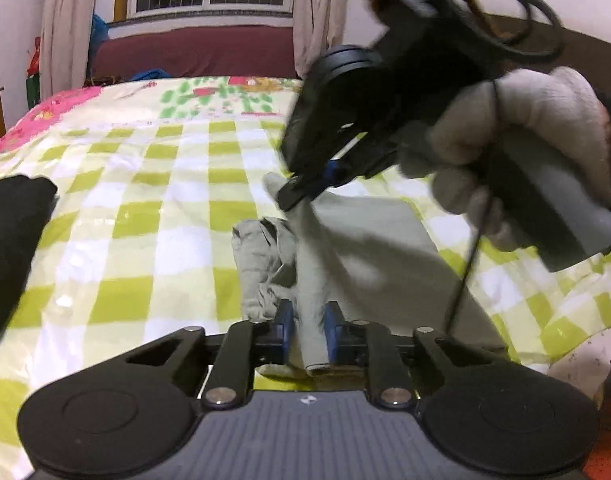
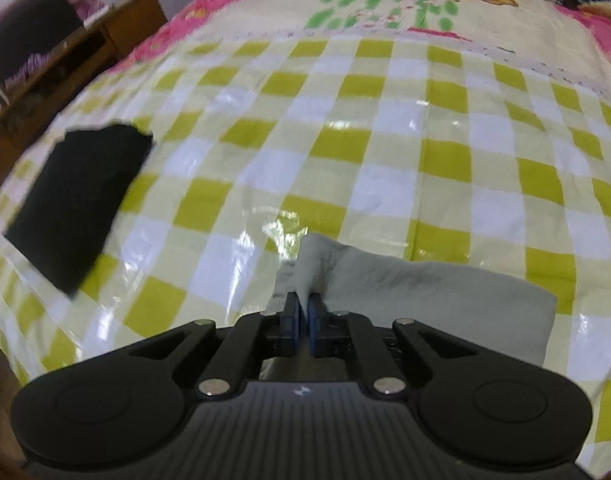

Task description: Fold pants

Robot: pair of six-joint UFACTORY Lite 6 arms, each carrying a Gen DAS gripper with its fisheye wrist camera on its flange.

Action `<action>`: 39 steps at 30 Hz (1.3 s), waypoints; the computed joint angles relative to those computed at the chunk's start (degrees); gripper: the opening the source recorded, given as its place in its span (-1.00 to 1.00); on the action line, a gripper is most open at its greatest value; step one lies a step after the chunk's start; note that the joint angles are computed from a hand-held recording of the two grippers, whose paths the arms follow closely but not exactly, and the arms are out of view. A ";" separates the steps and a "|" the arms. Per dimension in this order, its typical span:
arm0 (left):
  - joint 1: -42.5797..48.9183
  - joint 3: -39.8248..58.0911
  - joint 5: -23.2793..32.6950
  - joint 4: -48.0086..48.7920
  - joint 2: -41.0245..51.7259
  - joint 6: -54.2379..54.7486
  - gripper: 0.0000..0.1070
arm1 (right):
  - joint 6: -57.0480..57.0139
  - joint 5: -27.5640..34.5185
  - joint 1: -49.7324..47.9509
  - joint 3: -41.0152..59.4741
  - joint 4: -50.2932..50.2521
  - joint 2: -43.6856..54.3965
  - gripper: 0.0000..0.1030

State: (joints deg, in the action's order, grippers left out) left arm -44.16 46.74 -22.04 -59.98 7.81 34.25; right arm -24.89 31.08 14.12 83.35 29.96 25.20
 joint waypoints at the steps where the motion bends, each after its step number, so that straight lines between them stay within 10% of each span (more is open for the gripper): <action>1: 0.41 -0.10 0.06 0.22 -0.82 0.42 -0.43 | -1.17 0.62 -1.03 -0.01 1.90 -0.81 -0.91; 14: 1.16 0.31 -3.53 -19.00 1.40 13.10 -0.42 | -11.05 2.75 1.28 9.24 18.99 15.75 -0.58; 18: -3.61 2.98 -9.15 -25.42 -0.54 23.32 -0.41 | -24.02 1.61 -1.78 -0.40 30.58 7.32 -0.59; 26: -1.11 18.35 -3.31 -21.46 16.43 24.03 -0.36 | -45.86 -2.97 -13.90 -24.62 38.28 -15.58 -0.44; 39: -2.81 30.79 -9.79 -40.88 27.52 46.76 -0.13 | -67.25 -4.90 -17.74 -37.56 53.70 -16.16 -0.46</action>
